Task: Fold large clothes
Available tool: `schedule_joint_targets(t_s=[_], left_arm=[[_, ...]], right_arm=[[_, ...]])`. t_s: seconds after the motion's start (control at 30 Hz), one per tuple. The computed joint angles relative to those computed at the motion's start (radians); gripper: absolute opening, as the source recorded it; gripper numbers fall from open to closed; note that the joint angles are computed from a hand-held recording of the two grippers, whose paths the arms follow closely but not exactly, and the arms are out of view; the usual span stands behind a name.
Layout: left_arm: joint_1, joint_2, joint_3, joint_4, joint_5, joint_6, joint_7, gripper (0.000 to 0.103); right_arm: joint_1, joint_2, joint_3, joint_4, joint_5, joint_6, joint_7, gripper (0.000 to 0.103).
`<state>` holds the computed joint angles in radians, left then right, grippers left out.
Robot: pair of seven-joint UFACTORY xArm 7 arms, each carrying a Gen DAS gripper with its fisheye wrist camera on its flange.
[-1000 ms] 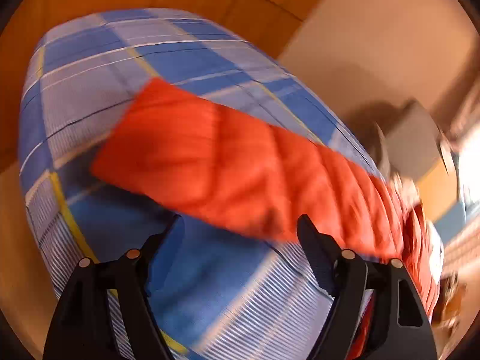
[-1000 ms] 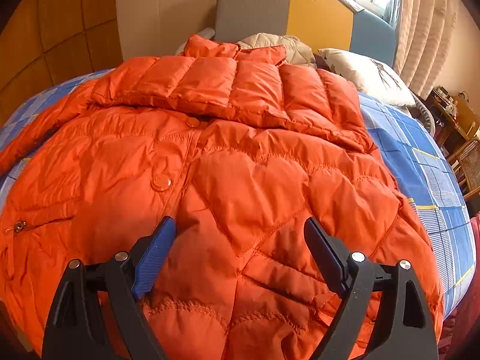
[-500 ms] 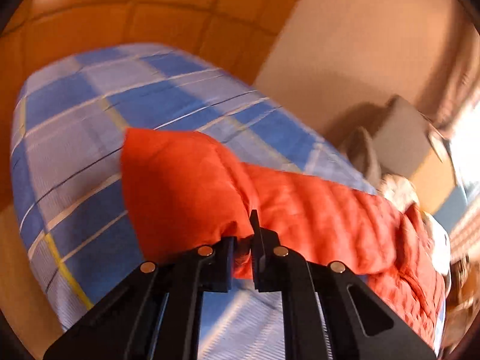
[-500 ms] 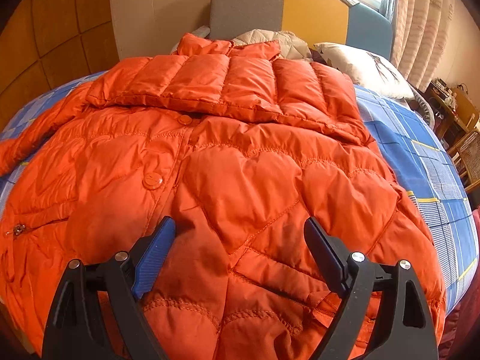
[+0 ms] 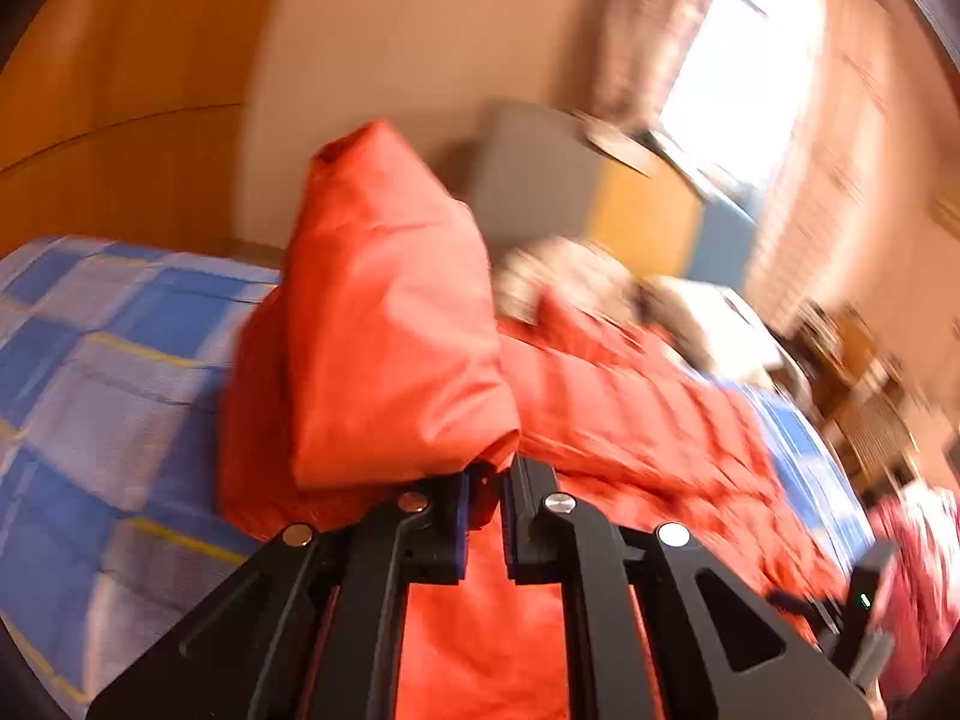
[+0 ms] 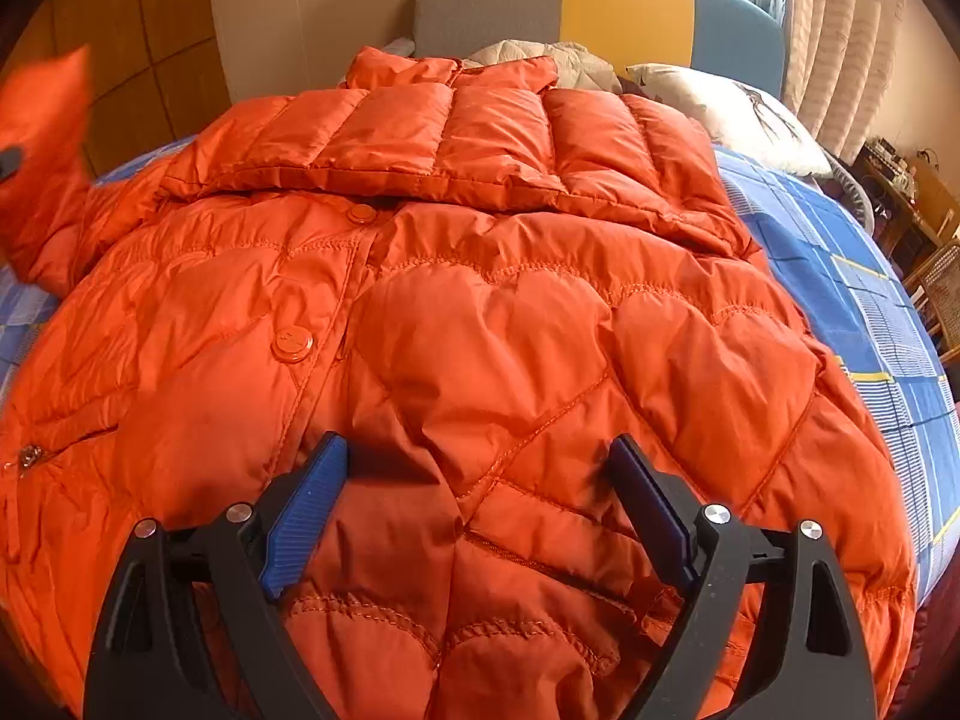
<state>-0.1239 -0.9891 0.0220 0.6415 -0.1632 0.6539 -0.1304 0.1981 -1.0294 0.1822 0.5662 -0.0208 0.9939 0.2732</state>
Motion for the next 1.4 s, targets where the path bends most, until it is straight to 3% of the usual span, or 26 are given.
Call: schedule_joint_targets(t_s=[0.1, 0.23, 0.47, 0.63, 0.8, 0.87, 0.93, 1.1, 1.23, 1.27, 1.37, 1.4], left_arm=[[-0.089, 0.043, -0.037, 0.005, -0.031, -0.002, 0.023, 0.010], [-0.186, 0.073, -0.054, -0.013, -0.082, -0.008, 0.043, 0.050], [-0.227, 0.022, -0.066, -0.058, -0.120, 0.021, 0.028, 0.062], [-0.187, -0.077, -0.079, -0.126, -0.113, 0.046, -0.031, 0.064], [-0.069, -0.186, -0.087, -0.192, -0.056, 0.114, -0.144, 0.062], [-0.023, -0.226, -0.080, -0.211, -0.025, 0.154, -0.179, 0.062], [0.007, -0.237, -0.074, -0.220, -0.003, 0.175, -0.203, 0.062], [0.037, -0.256, -0.046, -0.234, 0.026, 0.192, -0.214, 0.062], [0.034, -0.237, -0.048, -0.230, 0.036, 0.185, -0.207, 0.062], [0.034, -0.219, -0.052, -0.221, 0.037, 0.177, -0.209, 0.062], [0.032, -0.177, -0.054, -0.202, 0.036, 0.158, -0.213, 0.062], [0.032, -0.163, -0.057, -0.196, 0.039, 0.151, -0.214, 0.062]], right_arm=[[0.003, 0.001, -0.009, -0.001, 0.006, -0.002, -0.002, 0.088], [0.002, 0.004, -0.021, -0.001, 0.016, -0.005, -0.005, 0.088], [-0.003, 0.008, -0.031, -0.002, 0.027, -0.008, -0.013, 0.088], [-0.006, 0.010, -0.026, 0.002, 0.026, -0.005, -0.012, 0.088], [-0.013, 0.009, -0.014, 0.011, 0.018, 0.004, -0.001, 0.087], [-0.018, -0.005, -0.004, 0.011, 0.018, 0.002, 0.018, 0.083], [-0.012, -0.017, -0.027, 0.015, 0.052, -0.020, 0.045, 0.076], [0.086, 0.022, -0.147, 0.027, 0.264, -0.161, 0.075, 0.076], [0.141, 0.153, -0.162, 0.072, 0.362, -0.225, 0.063, 0.075], [0.152, 0.188, -0.158, 0.082, 0.377, -0.244, 0.057, 0.071], [0.179, 0.289, -0.140, 0.120, 0.406, -0.289, 0.038, 0.034], [0.184, 0.314, -0.131, 0.135, 0.403, -0.304, 0.027, 0.017]])
